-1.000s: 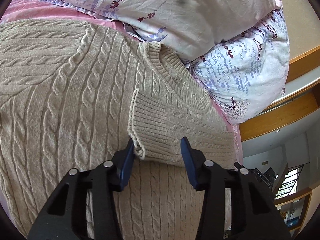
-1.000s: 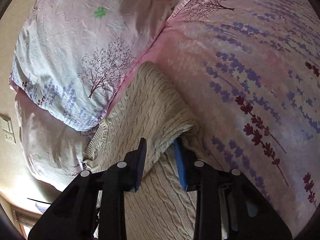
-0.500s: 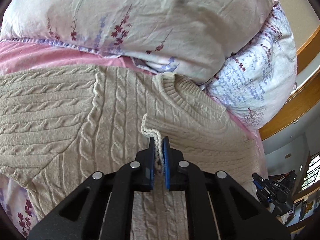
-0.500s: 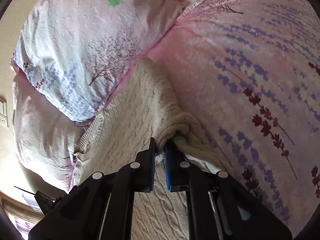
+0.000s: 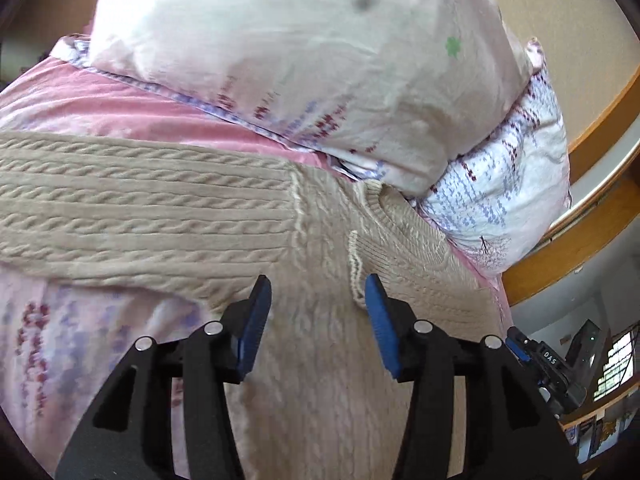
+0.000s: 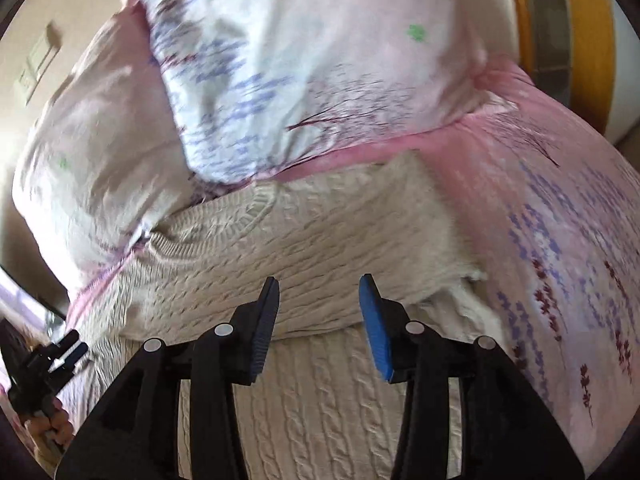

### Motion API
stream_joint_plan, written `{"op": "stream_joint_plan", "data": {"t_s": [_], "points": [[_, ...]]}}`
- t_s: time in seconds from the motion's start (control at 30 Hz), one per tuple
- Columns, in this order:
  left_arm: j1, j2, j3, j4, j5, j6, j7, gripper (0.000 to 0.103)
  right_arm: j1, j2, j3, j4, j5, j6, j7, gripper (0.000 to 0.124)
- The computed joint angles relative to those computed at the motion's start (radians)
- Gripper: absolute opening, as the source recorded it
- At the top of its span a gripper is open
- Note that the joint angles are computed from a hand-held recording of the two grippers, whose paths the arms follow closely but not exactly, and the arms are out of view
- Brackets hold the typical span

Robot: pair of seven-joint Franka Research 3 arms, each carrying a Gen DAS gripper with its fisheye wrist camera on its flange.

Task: Fold small clothes

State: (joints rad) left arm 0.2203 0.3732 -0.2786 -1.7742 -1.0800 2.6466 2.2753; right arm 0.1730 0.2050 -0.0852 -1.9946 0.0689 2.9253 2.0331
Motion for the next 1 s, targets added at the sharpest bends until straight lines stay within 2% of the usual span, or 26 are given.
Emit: {"op": "stream_joint_plan", "data": {"t_s": [0.07, 0.17, 0.2, 0.27, 0.33, 0.37, 0.43, 0.53, 0.73, 0.87, 0.97, 1.0], "points": [[0.036, -0.051, 0.010, -0.065, -0.068, 0.017, 0.024, 0.049, 0.010, 0.066, 0.023, 0.102, -0.015, -0.079, -0.054, 0.044], [0.063, -0.104, 0.061, -0.128, -0.135, 0.026, 0.010, 0.049, 0.056, 0.162, 0.015, 0.237, -0.077, -0.171, -0.074, 0.044], [0.061, -0.109, 0.080, -0.138, -0.138, 0.039, -0.012, 0.049, 0.069, 0.183, 0.013, 0.254, -0.089, -0.184, -0.079, 0.044], [0.065, -0.119, 0.114, -0.159, -0.127, 0.056, -0.060, 0.050, 0.092, 0.234, 0.010, 0.309, -0.113, -0.262, -0.096, 0.045], [0.076, -0.112, 0.133, -0.160, -0.121, 0.049, -0.107, 0.049, 0.158, 0.241, -0.052, 0.291, -0.217, -0.227, -0.026, 0.050], [0.085, -0.105, 0.138, -0.155, -0.125, 0.034, -0.124, 0.049, 0.160, 0.239, -0.050, 0.284, -0.225, -0.229, -0.027, 0.051], [0.098, -0.082, 0.141, -0.133, -0.130, 0.003, -0.160, 0.049, 0.130, 0.222, -0.021, 0.247, -0.185, -0.197, -0.044, 0.051], [0.104, -0.045, 0.134, -0.100, -0.129, 0.007, -0.219, 0.049, 0.074, 0.193, 0.030, 0.186, -0.080, -0.151, -0.102, 0.051], [0.125, 0.010, 0.100, -0.048, -0.189, 0.083, -0.282, 0.041, 0.078, 0.165, 0.025, 0.160, -0.036, -0.147, -0.123, 0.052], [0.153, 0.052, 0.086, -0.006, -0.239, 0.101, -0.311, 0.031, 0.055, 0.136, 0.054, 0.128, 0.019, -0.133, -0.174, 0.055], [0.154, 0.074, 0.088, 0.018, -0.192, 0.111, -0.371, 0.016, 0.039, 0.104, 0.071, 0.095, 0.068, -0.125, -0.217, 0.055], [0.159, 0.076, 0.080, 0.021, -0.188, 0.115, -0.376, 0.007, 0.035, 0.094, 0.072, 0.084, 0.080, -0.118, -0.226, 0.055]]}}
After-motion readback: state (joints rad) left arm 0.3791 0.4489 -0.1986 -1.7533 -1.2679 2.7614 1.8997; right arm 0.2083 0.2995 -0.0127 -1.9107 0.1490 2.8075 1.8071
